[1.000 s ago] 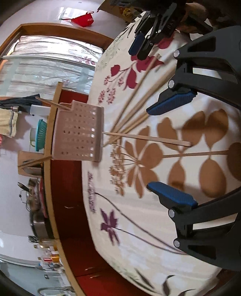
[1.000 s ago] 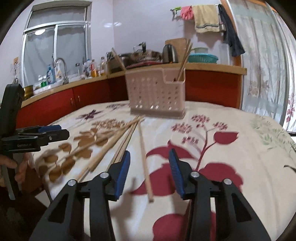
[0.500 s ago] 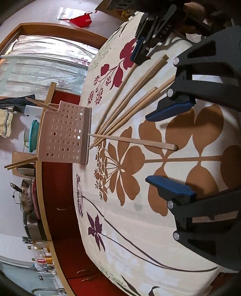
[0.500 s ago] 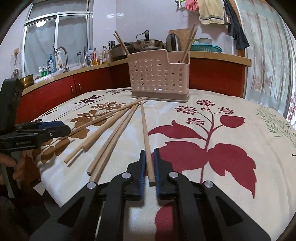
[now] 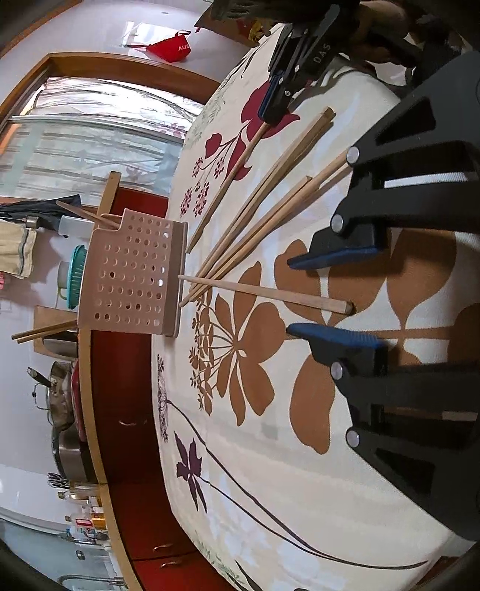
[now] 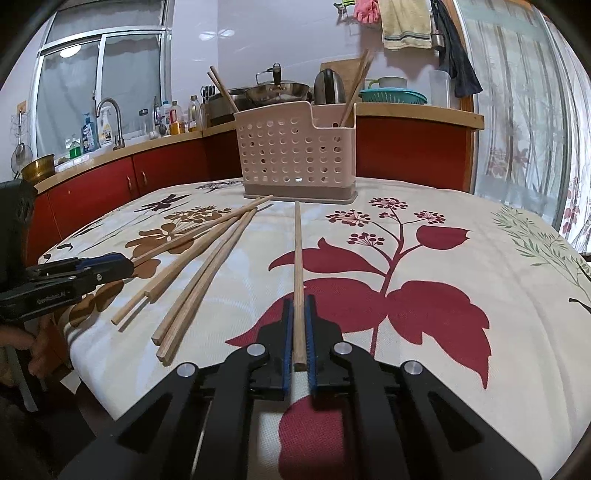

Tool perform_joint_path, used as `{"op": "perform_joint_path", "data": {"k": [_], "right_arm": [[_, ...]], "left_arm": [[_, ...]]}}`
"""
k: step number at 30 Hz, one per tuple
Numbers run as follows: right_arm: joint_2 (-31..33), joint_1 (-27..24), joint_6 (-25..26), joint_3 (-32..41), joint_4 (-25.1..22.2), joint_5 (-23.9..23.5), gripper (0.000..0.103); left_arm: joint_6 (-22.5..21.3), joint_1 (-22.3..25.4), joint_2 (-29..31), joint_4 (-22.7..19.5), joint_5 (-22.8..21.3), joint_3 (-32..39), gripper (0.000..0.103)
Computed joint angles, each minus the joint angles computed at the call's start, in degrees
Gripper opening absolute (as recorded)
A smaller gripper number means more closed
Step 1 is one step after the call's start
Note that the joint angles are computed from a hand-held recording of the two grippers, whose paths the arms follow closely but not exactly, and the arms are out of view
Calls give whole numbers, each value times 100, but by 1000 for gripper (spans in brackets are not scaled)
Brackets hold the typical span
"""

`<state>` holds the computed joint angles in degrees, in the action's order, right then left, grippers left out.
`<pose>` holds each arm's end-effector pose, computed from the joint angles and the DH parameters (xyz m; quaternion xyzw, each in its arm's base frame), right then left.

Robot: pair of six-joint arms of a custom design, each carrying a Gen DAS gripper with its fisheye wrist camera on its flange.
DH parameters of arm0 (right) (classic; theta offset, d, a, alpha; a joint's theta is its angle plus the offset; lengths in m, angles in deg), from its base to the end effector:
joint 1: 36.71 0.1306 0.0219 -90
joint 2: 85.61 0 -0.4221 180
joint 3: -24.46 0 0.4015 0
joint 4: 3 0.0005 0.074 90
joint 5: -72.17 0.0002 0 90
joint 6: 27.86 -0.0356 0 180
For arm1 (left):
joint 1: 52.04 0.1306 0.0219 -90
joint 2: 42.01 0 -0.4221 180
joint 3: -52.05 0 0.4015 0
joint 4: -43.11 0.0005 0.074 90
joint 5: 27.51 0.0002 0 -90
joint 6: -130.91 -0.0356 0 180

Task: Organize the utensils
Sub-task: 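Close the right gripper on a chopstick while the left gripper grasps another, then lift both chopsticks upright and carry them above the beige holder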

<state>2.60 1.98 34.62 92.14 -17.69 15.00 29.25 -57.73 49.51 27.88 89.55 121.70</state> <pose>0.3788 0.2780 0.3516 0.0465 0.8603 0.0308 0.5067 0.4858 -0.0652 0.3391 0.2343 0.8448 -0.1866 0.4434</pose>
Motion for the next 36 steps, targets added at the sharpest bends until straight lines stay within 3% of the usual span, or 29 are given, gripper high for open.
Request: {"op": "perform_joint_path", "data": {"k": [7,9,11,23,30,36], "right_arm": [[6,10,12,-9,48,17,7],[3,14,14,-8,42,25,7],[-1,14,16,-12,37,28,7],[-141,123,142,71,-46,322,7],[-327,224,420,222,-5,675,7],[-504,279,661,371,42,955,7]], "left_arm": [[54,-6,-19,321,-109,-125,19],[47,2,-11,292,-69,-115,10],[12,6,-11,258,-3,-109,7],[-187,-13,-288,346,-26,-164,7],[-23,70,-552,508,67,-83,7],[178,162,-758,401,99,172,7]]}}
